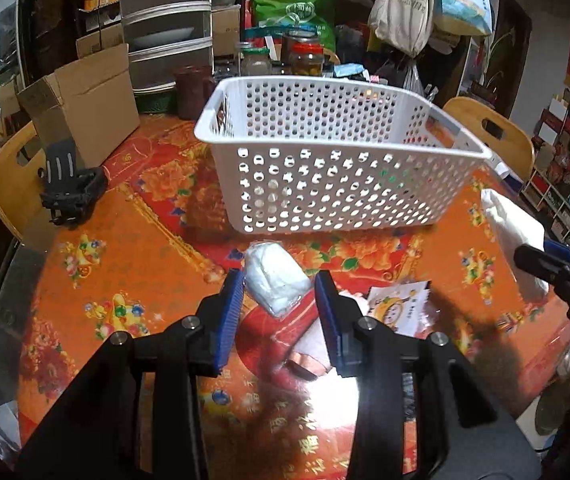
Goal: Organize soft objects
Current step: 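Lift both held items into the white basket and open both tools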
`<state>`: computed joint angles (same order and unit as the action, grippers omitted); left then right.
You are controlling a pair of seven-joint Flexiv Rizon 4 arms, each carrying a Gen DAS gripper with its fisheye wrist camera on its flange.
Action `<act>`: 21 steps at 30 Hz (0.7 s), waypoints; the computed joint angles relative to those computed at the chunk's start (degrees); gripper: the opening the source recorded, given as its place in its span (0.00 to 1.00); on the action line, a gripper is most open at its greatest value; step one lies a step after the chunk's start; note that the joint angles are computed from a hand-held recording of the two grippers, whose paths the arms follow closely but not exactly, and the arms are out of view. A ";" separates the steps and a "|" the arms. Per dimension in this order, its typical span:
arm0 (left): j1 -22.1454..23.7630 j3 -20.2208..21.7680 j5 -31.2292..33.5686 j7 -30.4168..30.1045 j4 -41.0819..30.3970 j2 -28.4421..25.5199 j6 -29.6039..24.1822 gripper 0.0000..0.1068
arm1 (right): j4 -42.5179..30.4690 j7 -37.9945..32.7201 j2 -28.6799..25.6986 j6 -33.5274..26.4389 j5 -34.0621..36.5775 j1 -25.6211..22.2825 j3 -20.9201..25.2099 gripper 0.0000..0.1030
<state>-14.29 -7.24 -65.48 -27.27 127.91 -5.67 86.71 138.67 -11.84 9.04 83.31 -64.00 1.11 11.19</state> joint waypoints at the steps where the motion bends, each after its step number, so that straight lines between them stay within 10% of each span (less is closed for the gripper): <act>1: 0.08 0.34 0.86 -0.93 0.21 0.71 -0.59 0.32 | -0.06 -0.94 0.48 0.00 0.87 0.25 -0.08 0.31; 21: -0.34 5.18 16.04 -13.11 -6.91 8.16 -12.94 0.32 | -9.71 -17.89 3.78 -7.11 13.27 2.06 1.60 0.31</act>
<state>-14.63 -2.06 -49.44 -40.38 121.00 2.49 73.78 128.96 -29.74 12.82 76.21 -50.73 3.17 12.79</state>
